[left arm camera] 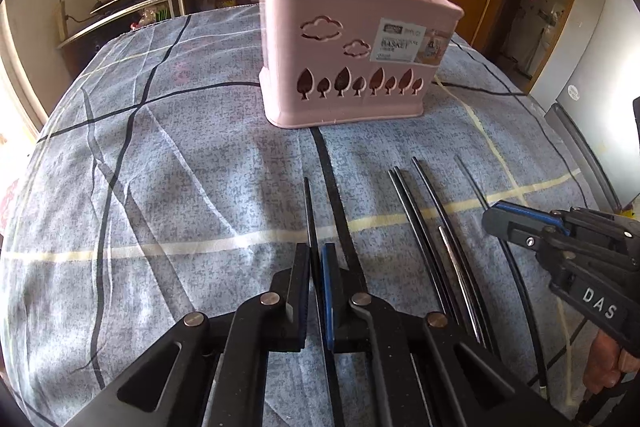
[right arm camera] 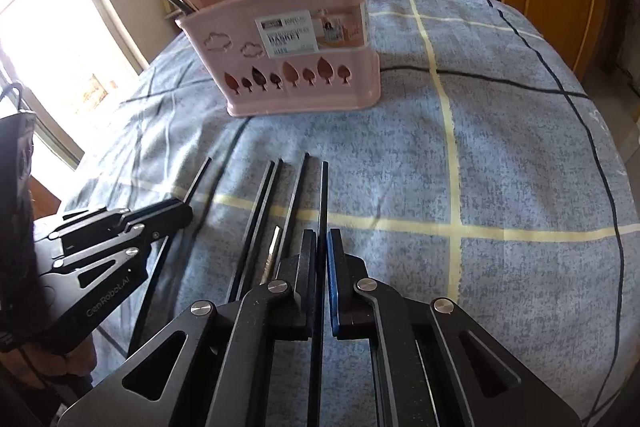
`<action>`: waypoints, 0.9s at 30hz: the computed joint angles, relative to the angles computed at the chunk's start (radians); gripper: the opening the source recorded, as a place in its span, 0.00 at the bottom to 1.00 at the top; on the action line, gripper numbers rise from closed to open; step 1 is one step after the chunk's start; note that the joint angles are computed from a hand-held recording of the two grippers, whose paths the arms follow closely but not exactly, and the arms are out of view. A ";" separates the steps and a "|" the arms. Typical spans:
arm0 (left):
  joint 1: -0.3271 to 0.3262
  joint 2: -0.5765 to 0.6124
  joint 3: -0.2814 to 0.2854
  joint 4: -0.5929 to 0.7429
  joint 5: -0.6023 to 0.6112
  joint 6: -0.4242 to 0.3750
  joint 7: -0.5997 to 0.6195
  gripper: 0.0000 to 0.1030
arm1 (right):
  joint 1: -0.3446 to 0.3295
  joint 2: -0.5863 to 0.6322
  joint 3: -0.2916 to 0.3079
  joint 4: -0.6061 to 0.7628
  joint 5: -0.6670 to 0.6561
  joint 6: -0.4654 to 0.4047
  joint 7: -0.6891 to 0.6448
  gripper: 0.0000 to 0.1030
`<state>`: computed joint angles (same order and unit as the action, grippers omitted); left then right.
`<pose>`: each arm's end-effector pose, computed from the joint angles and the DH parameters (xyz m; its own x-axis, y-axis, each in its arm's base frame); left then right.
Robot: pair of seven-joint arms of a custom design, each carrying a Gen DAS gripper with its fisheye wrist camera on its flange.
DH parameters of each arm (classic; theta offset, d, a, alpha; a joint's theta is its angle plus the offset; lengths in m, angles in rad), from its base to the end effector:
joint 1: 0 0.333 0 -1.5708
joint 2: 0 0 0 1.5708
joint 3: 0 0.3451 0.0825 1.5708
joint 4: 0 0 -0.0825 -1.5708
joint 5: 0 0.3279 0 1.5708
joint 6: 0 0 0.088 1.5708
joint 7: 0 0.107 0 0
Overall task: Organize utensils
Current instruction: 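Grasp a black chopstick with the left tool while the right tool grasps another black chopstick, then lift both held black chopsticks and carry them over the pink basket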
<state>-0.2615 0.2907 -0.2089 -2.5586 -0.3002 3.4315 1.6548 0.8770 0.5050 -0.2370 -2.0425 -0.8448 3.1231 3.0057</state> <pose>0.4433 -0.1843 0.3082 -0.2402 -0.9657 0.0990 -0.8313 0.1520 -0.5346 0.4317 0.4205 0.3115 0.1660 -0.9645 -0.2055 -0.8465 -0.0325 -0.5314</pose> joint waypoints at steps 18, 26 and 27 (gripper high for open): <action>0.474 -0.174 -0.276 0.013 0.622 0.017 -0.450 0.04 | 0.109 -0.124 -0.178 0.065 -0.392 -0.012 0.334 0.05; 0.487 -0.218 -0.240 0.070 0.813 0.016 -0.603 0.04 | 0.081 -0.190 -0.145 0.091 -0.569 -0.088 0.466 0.05; 0.486 -0.222 -0.233 0.072 0.836 0.018 -0.622 0.04 | 0.075 -0.196 -0.138 0.090 -0.590 -0.093 0.484 0.05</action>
